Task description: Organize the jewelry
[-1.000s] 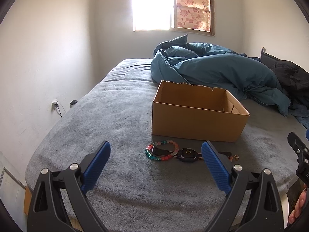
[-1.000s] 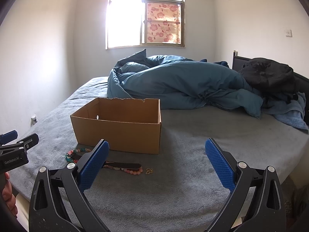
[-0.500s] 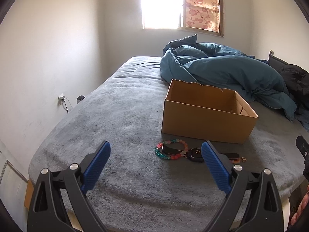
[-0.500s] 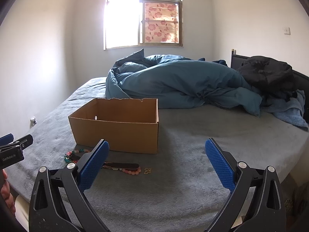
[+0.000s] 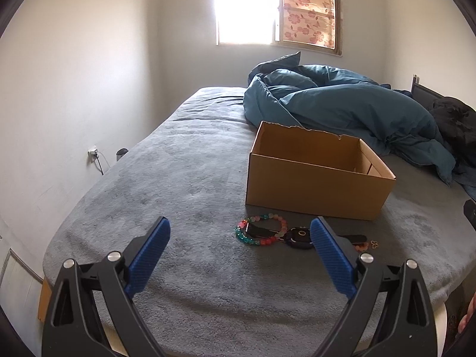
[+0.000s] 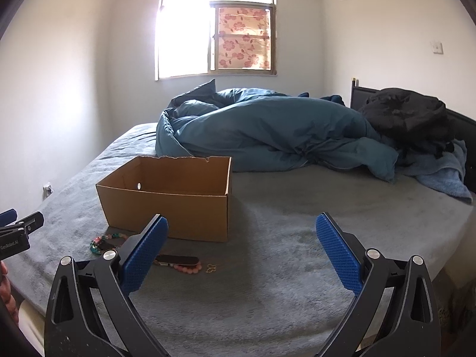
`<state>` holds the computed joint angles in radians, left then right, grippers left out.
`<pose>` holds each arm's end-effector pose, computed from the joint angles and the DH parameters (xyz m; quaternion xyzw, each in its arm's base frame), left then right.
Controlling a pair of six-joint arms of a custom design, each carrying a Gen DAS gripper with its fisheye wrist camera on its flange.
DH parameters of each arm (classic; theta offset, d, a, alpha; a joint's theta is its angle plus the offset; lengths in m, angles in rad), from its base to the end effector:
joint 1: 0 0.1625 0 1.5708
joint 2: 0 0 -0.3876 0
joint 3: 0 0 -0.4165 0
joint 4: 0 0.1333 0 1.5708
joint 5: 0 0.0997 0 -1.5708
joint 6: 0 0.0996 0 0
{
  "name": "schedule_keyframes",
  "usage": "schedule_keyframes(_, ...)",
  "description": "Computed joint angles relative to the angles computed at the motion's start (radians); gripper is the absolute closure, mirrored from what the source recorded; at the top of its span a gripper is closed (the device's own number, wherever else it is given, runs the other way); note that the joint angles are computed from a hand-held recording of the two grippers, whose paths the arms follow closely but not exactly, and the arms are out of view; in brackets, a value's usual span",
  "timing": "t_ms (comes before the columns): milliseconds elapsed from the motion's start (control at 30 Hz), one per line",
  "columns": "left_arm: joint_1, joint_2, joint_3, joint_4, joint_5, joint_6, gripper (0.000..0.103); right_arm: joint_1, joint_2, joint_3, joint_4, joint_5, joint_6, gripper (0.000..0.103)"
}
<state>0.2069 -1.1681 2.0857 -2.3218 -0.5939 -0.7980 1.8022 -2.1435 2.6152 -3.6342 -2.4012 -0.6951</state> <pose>-0.4392 -0.3127 0.1168 0.2832 0.8341 -0.3781 0.2848 0.1100 -0.2063 0.4001 0.0283 -0.7015 0.5714 0.4249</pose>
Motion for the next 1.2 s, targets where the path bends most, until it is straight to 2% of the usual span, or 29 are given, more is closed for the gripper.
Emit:
schedule_keyframes(333,-0.004,0.009,-0.008,-0.004,-0.004,0.010,0.010,-0.023,-0.055,0.001,0.077,0.039,0.009,0.007)
schedule_keyframes(1200,0.004,-0.006,-0.005,0.030,0.012,-0.019,0.010,-0.031,-0.033,-0.003,0.054,0.055,0.006,0.007)
